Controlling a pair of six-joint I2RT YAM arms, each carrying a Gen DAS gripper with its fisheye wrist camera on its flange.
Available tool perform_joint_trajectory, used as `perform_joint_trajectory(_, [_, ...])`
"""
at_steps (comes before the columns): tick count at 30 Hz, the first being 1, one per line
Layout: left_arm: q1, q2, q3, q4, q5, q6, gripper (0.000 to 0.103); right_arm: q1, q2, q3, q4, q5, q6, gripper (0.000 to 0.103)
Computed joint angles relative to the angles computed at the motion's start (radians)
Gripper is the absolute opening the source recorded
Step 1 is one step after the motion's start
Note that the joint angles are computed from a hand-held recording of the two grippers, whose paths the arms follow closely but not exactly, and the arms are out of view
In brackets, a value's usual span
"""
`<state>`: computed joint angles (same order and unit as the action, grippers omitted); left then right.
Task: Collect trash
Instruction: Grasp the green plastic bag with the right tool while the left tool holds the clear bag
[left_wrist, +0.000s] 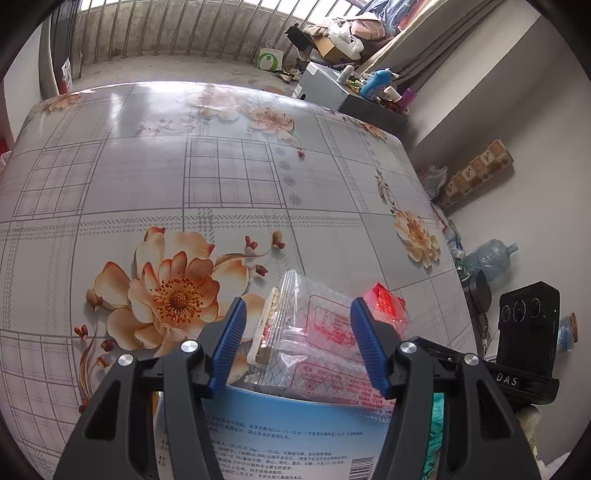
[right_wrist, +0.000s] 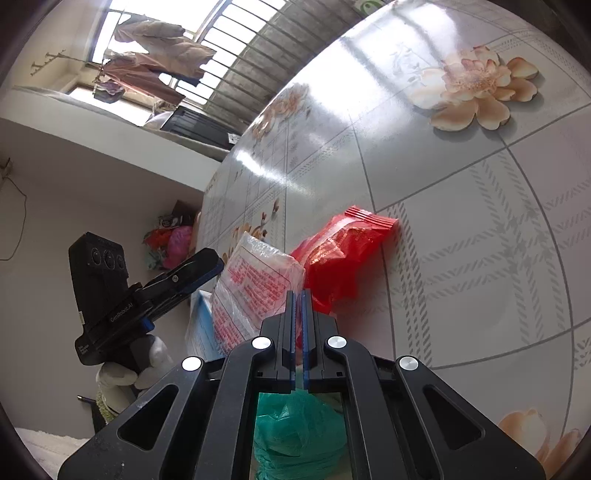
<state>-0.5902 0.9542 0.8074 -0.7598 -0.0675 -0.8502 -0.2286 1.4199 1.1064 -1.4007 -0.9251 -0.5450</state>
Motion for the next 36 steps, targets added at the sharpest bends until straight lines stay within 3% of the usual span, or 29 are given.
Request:
perform_joint_trajectory(10, [-0.004, -0.001, -0.014, 0.019, 0.060, -0.009, 0.057, 0.003, -0.001, -0.011, 0.038, 0.009, 0.001, 0.001])
perform_joint_trajectory(19, [0.010, -0.132, -0.037, 0.062, 0.121, -0.025, 0.056, -0.004, -0.012, 0.004, 0.015, -0.028, -0.013, 0.001])
perform_joint_trajectory(21, [-0.028, -0.149, -0.016, 0.043, 0.075, -0.033, 0.051, -0.004, -0.023, 0.011, 0.008, -0.039, -0.021, 0.001])
perform_joint_trajectory(26, [-0.164, -0.141, 0.052, -0.062, -0.121, -0.039, 0.027, 0.004, -0.051, 0.015, 0.003, -0.059, -0.040, 0.001])
perform_joint_trajectory(32, [-0.311, -0.118, 0.040, -0.109, -0.275, -0.093, 0.018, -0.015, -0.060, 0.009, -0.023, -0.045, -0.086, 0.006])
perform_joint_trajectory(35, [-0.382, -0.105, 0.029, -0.123, -0.324, -0.130, 0.016, -0.048, -0.061, 0.017, -0.056, -0.018, -0.130, 0.016])
perform_joint_trajectory(36, [-0.395, -0.105, 0.025, -0.127, -0.332, -0.142, 0.016, -0.060, -0.066, 0.020, -0.060, -0.002, -0.137, 0.026])
